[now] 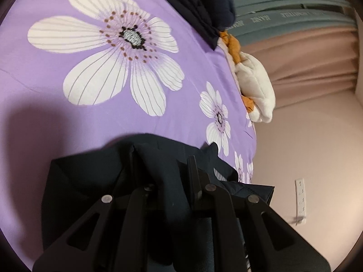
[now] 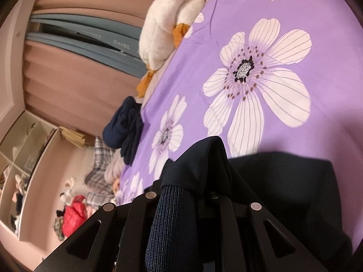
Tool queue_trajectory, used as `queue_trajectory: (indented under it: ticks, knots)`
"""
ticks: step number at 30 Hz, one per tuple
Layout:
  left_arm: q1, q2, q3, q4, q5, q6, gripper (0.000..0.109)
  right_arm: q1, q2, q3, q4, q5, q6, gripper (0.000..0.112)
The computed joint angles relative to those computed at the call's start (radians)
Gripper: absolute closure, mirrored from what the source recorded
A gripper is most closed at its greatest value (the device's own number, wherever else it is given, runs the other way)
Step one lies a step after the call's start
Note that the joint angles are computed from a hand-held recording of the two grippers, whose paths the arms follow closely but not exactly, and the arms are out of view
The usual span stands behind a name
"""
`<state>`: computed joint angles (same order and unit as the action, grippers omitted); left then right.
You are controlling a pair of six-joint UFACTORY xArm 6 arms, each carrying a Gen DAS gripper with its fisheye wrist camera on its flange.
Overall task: Fold large clothes
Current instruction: 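Lower the hem onto the jacket and open both grippers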
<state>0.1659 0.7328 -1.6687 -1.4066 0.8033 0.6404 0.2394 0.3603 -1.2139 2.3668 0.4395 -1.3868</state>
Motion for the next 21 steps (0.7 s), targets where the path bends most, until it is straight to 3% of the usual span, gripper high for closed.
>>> queue_trajectory:
  ticks: [6, 8, 9, 10, 11, 12, 13, 15, 18, 21]
  knots:
    - [-0.004, 0.010, -0.022, 0.063, -0.023, -0.085, 0.096, 0.015, 0.061, -0.082, -0.108, -0.078, 0.121, 0.098]
    - [-0.002, 0.024, -0.042, 0.061, -0.008, -0.116, 0.090, 0.017, 0.069, -0.091, -0.142, -0.091, 0.161, 0.093]
    - [0.004, 0.030, -0.051, 0.046, 0.007, -0.125, 0.082, 0.017, 0.068, -0.091, -0.149, -0.090, 0.171, 0.085]
    - [0.010, 0.031, -0.051, 0.013, 0.017, -0.124, 0.067, 0.015, 0.068, -0.090, -0.151, -0.086, 0.179, 0.079]
    - [0.016, 0.029, -0.050, -0.025, 0.020, -0.117, 0.050, 0.012, 0.067, -0.089, -0.147, -0.080, 0.184, 0.066]
    - [0.018, 0.027, -0.052, -0.049, 0.016, -0.112, 0.042, 0.009, 0.067, -0.091, -0.137, -0.073, 0.188, 0.053]
    - [0.019, 0.026, -0.059, -0.064, 0.008, -0.104, 0.033, 0.006, 0.066, -0.093, -0.120, -0.069, 0.185, 0.047]
    - [0.015, 0.027, -0.076, -0.055, -0.019, -0.109, 0.033, -0.005, 0.059, -0.096, -0.074, -0.060, 0.174, 0.036]
    - [0.010, 0.051, -0.125, -0.018, -0.056, -0.149, 0.033, -0.019, 0.061, -0.113, -0.072, -0.062, 0.192, 0.036]
    - [0.011, 0.044, -0.131, 0.009, -0.118, -0.157, 0.033, -0.025, 0.055, -0.141, 0.022, -0.148, 0.083, 0.036]
